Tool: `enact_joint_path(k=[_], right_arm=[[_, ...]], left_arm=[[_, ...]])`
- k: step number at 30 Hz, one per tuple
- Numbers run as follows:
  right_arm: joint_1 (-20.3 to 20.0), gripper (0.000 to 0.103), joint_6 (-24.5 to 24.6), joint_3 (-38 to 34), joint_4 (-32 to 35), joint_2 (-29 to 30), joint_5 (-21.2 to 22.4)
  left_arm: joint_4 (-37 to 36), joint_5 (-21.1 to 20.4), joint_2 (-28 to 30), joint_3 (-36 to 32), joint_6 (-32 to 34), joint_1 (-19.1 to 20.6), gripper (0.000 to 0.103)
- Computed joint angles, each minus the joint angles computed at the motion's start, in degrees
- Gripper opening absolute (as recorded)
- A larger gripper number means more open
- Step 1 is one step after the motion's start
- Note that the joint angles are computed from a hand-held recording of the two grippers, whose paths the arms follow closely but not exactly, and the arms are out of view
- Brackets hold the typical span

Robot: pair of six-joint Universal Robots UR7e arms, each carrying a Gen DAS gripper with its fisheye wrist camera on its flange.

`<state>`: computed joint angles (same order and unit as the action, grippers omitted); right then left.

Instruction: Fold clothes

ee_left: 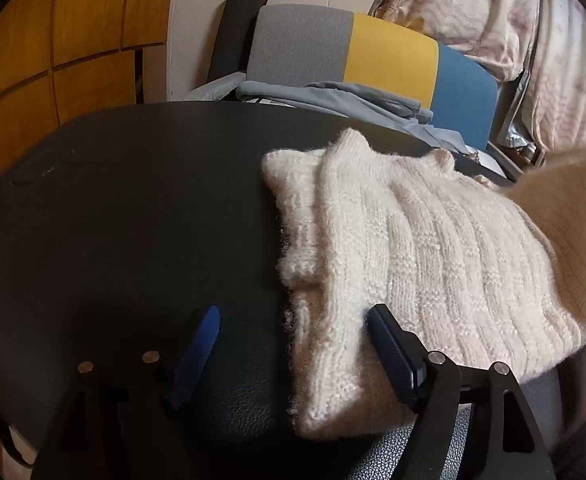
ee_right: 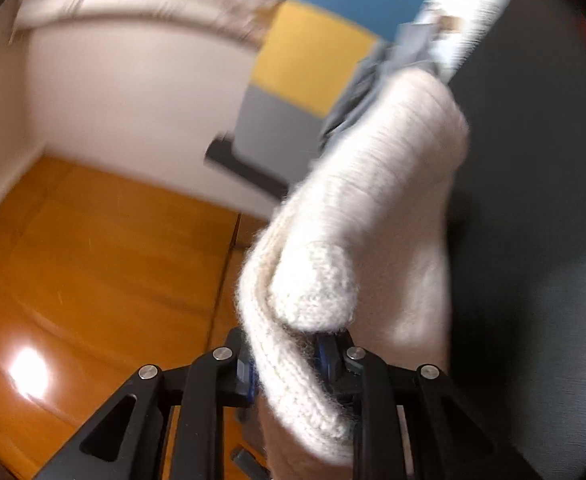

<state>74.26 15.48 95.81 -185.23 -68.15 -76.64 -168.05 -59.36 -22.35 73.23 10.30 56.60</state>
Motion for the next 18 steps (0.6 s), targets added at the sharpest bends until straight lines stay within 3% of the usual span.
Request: enact_joint_path(k=[7,11,15,18], right_arm=[[9.69,0.020,-13.66,-18.33,19.76,14.53,-11.04],[13.64,0.030,-21.25,-28.41,31.32,23.85,-26.64],[15.64,0.039,-26.61,-29.30,30.66,27.20,-34.87],[16.84,0.042,-29.69,-26.98,30.23,24.75,-33.38]], left_arm=[[-1.43,-1.06,-0.05,0.51,0.68,0.21,0.079],[-1.90,-1.28,-0.39,1.19,0.67,0.17,0.079],[-1.38,-1.98,-0.35,0.65,0.88,0.47,0.079],[-1.33,-3.12,-0.64,0.76,0.65,0.79,0.079]])
